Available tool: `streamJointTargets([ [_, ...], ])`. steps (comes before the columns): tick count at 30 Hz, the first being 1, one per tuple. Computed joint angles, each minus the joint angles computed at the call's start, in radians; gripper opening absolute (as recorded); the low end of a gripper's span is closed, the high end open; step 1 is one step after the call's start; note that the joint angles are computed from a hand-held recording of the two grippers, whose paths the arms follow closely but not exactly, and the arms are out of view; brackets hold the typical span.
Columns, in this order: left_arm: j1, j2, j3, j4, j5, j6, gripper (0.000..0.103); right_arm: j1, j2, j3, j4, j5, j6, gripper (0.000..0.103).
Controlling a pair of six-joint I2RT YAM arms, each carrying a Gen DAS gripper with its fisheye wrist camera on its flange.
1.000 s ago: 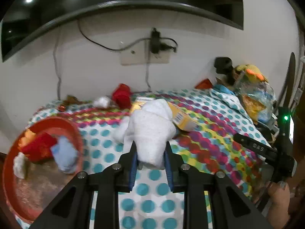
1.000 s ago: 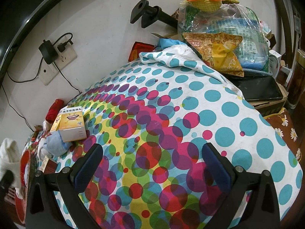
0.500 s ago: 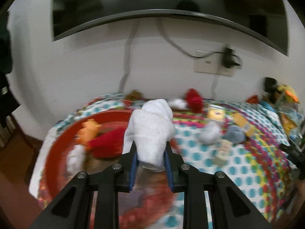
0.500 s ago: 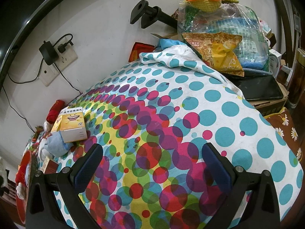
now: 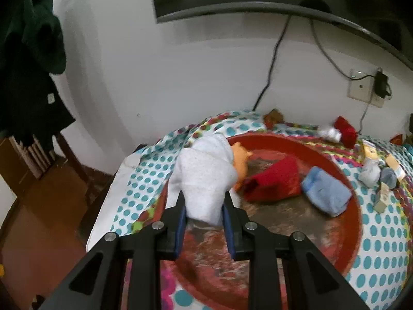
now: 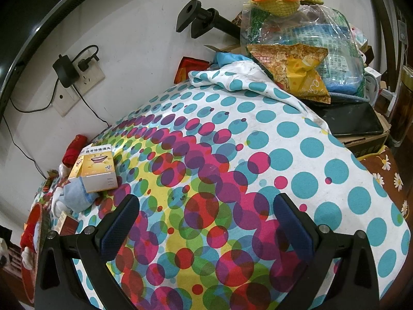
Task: Organize objects
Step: 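Lower the white sock onto the red tray and open the left gripper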
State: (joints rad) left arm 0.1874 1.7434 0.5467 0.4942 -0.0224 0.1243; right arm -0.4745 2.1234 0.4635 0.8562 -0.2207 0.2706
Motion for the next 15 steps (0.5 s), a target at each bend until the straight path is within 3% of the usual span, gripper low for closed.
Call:
streamJointTargets([
  [15, 0.01, 0.269, 0.159, -0.032, -0.048, -0.023, 0.025, 0.0, 0.0, -0.001, 0.0, 0.001, -0.002, 0.103],
])
